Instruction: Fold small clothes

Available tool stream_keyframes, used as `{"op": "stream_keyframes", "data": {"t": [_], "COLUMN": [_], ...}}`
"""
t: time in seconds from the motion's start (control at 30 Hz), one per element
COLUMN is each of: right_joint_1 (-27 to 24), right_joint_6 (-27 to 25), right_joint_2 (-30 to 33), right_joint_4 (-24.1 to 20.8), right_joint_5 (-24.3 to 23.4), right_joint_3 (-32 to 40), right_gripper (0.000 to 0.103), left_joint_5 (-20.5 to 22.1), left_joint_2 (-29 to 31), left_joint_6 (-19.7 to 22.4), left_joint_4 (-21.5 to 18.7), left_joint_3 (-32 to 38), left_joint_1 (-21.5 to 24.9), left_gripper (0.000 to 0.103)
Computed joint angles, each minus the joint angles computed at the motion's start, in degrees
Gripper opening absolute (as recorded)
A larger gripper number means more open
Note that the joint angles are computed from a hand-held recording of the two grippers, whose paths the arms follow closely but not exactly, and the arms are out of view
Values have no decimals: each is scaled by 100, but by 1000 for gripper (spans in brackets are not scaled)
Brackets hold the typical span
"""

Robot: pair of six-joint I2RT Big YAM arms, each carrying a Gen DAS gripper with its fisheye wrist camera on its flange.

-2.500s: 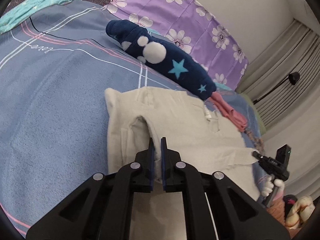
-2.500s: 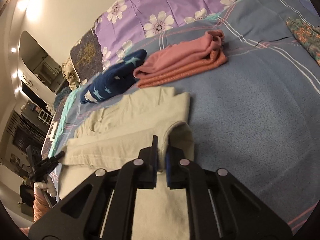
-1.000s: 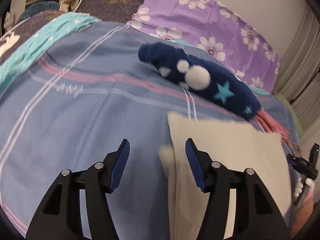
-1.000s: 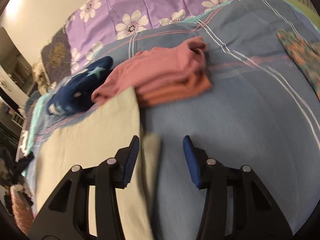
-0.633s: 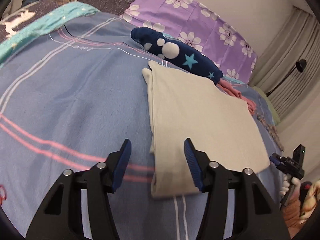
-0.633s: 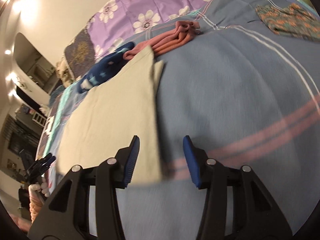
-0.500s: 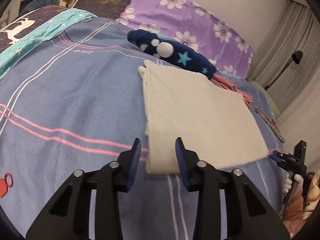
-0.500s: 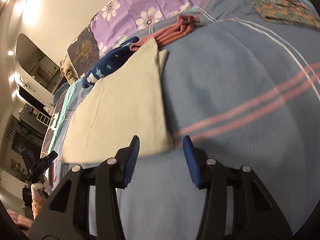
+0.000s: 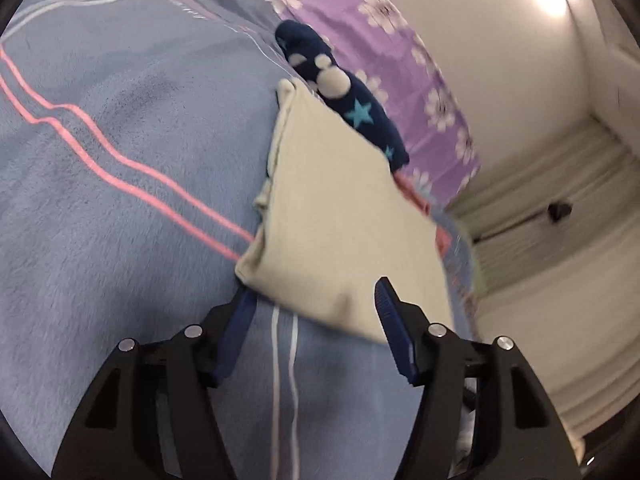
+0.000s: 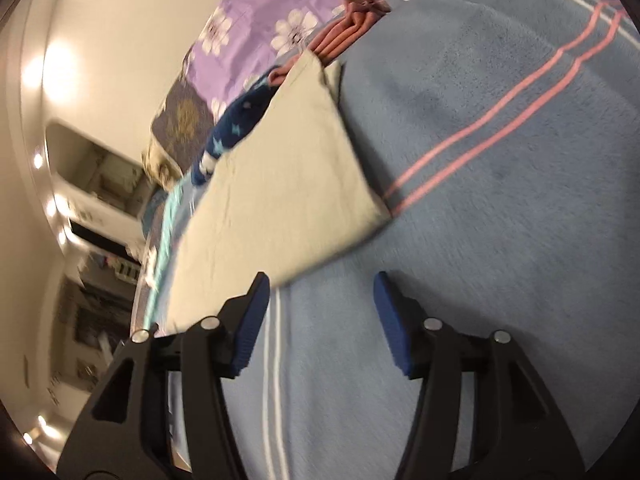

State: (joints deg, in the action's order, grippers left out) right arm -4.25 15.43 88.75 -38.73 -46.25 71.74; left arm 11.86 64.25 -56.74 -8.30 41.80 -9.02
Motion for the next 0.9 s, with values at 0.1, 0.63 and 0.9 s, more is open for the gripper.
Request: {"op": "stream_keyframes", "data": {"t": [0.1,0.63,0.9], "right_joint_1": [109,-24,-575], "right_joint_6": [685,-271,-436], "right_joint_2": [94,-901,-1055], "right_joint_4": [656,-237,-580], "right_joint_5": [109,48,384], "right_joint_3": [-34,-324,-978], "right_gripper": [60,2,6], "left_joint_5": [-221,-1112,-3105], "left_joint_2": [291,-973,-651], "left_joint_6": [178,1699,1472], "left_joint_4": [-41,-1937,-3842], "left_joint_3": [227,696,995], "left_joint_1": [-25,-485,-1029], "left_gripper": [11,1,4]}}
